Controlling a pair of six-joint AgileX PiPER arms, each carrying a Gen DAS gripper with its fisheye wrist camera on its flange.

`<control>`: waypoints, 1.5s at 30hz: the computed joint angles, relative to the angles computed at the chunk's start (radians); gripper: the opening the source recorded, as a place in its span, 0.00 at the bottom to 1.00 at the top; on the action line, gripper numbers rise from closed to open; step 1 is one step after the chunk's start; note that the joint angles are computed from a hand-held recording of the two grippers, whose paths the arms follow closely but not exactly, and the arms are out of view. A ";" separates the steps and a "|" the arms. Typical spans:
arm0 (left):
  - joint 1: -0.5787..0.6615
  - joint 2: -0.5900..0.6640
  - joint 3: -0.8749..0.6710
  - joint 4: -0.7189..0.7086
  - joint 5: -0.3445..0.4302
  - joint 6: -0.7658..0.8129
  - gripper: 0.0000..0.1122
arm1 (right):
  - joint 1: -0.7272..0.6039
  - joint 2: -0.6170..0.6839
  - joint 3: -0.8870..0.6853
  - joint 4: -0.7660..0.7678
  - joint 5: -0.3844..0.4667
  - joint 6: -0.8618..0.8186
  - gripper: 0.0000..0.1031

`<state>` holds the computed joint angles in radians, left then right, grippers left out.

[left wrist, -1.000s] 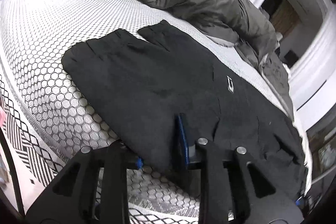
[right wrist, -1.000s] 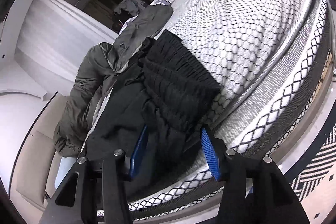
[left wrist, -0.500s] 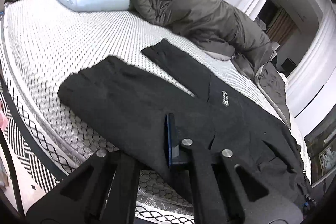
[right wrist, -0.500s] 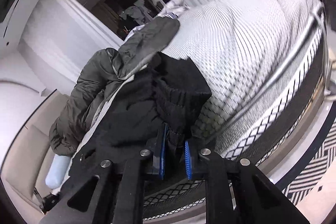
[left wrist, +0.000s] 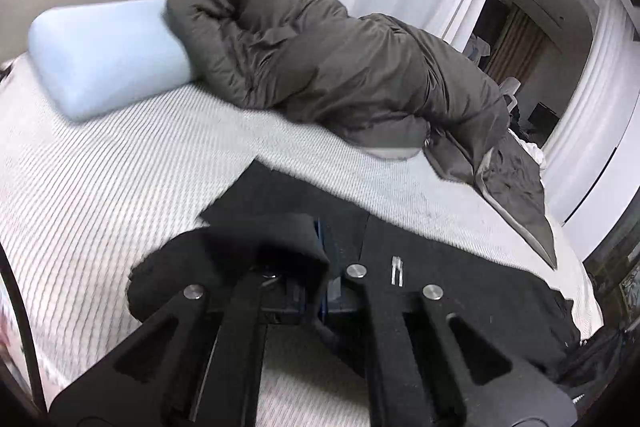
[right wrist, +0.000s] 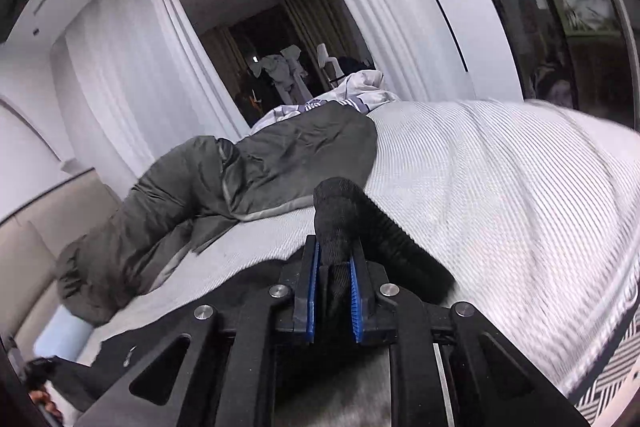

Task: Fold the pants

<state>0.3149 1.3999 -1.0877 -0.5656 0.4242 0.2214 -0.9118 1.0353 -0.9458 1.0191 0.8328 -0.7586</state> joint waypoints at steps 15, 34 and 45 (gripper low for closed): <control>-0.157 0.701 -0.945 0.587 0.366 -0.534 0.86 | 0.628 0.694 -0.692 -1.158 -0.123 1.057 0.70; -0.233 0.254 -0.087 0.450 -0.051 -0.492 0.81 | 0.621 0.391 -0.225 -0.650 -0.161 0.655 0.89; -0.238 0.416 -0.334 0.494 -0.022 -0.557 0.05 | 0.714 0.518 -0.331 -0.651 -0.176 0.705 0.89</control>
